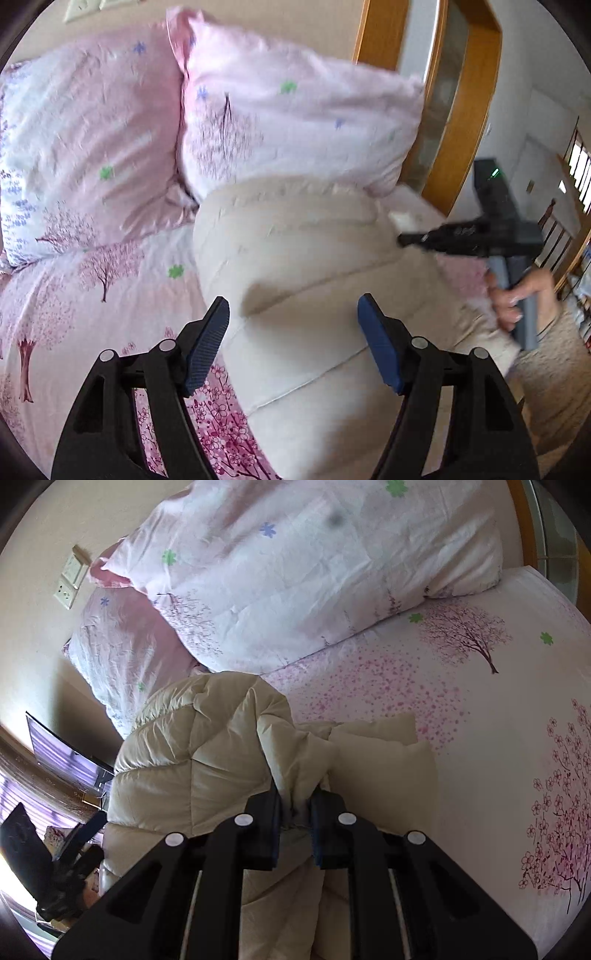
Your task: Fold large clothes
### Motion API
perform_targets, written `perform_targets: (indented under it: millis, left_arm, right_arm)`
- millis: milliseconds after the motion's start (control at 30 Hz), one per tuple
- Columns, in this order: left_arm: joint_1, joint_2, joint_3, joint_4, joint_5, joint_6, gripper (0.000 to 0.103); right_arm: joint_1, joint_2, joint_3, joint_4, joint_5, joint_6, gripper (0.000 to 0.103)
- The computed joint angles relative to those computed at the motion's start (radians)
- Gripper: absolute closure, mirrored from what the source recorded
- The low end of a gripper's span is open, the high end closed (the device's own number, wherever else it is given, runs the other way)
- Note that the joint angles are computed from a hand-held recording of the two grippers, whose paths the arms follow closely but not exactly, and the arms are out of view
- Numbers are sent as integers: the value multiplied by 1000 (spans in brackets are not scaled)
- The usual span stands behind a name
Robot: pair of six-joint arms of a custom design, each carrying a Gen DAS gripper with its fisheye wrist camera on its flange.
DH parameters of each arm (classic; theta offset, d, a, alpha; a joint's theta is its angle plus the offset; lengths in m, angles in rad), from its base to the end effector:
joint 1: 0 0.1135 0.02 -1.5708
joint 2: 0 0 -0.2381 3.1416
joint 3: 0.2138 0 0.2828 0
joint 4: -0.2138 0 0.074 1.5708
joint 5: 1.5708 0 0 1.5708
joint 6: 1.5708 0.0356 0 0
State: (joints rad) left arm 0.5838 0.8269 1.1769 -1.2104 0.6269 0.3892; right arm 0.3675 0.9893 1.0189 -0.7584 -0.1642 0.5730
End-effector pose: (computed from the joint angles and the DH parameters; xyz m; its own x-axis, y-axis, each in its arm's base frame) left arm 0.1491 0.0734 0.3619 -0.6335 -0.0502 -0.7721 0.1224 0.9788 -0.1640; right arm 0.2266 0.0935 0.3080 -0.7761 0.2744 -0.5678 -0.0565 0.8665 0.4959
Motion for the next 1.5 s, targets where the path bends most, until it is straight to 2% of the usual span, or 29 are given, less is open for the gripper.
perform_targets:
  millis: [200, 400, 533, 600, 633, 667, 800, 833, 900, 1000, 1100, 1167, 1233, 1367, 1500]
  left_arm:
    - [-112, -1, -99, 58, -62, -48, 31]
    - [-186, 80, -88, 66, -107, -68, 31]
    - [-219, 113, -90, 89, -134, -89, 28]
    - [-212, 84, -92, 87, -126, -98, 28]
    - [-198, 63, -96, 82, -113, -90, 29]
    - [-178, 44, -98, 77, -96, -79, 29]
    - [-47, -20, -73, -1, 29, 10, 29]
    - [-19, -28, -63, -26, 57, 33, 29]
    - [36, -46, -44, -90, 118, 95, 29]
    - [68, -71, -30, -191, 159, 197, 29]
    - [12, -122, -53, -199, 97, 214, 29]
    - [-42, -142, -79, -166, 33, 186, 29]
    - [-79, -127, -97, -165, -10, 175, 29]
    - [-115, -128, -126, -153, -33, 156, 27]
    - [-221, -162, -174, -101, -111, 75, 27]
  right_arm:
    - [-42, 4, -32, -3, -21, -4, 90]
    - [-105, 6, -84, 10, -82, -7, 89]
    - [-107, 6, -98, 11, -77, -10, 86]
    - [-76, -25, -91, -16, -18, -8, 80]
    - [-60, -53, -92, -32, 20, -7, 70]
    - [-43, -94, -97, -51, 64, -10, 65]
    - [73, -340, -147, -105, 222, -18, 65]
    - [152, -412, -156, -125, 274, -8, 65]
    - [275, -472, -168, -146, 340, 9, 65]
    - [549, -485, -183, -183, 510, 69, 65]
    - [749, -429, -200, -237, 659, 151, 65]
    - [790, -388, -205, -269, 709, 191, 67]
    - [788, -373, -237, -289, 720, 219, 70]
    - [788, -448, -334, -286, 698, 282, 70]
    - [784, -554, -425, -268, 686, 336, 70]
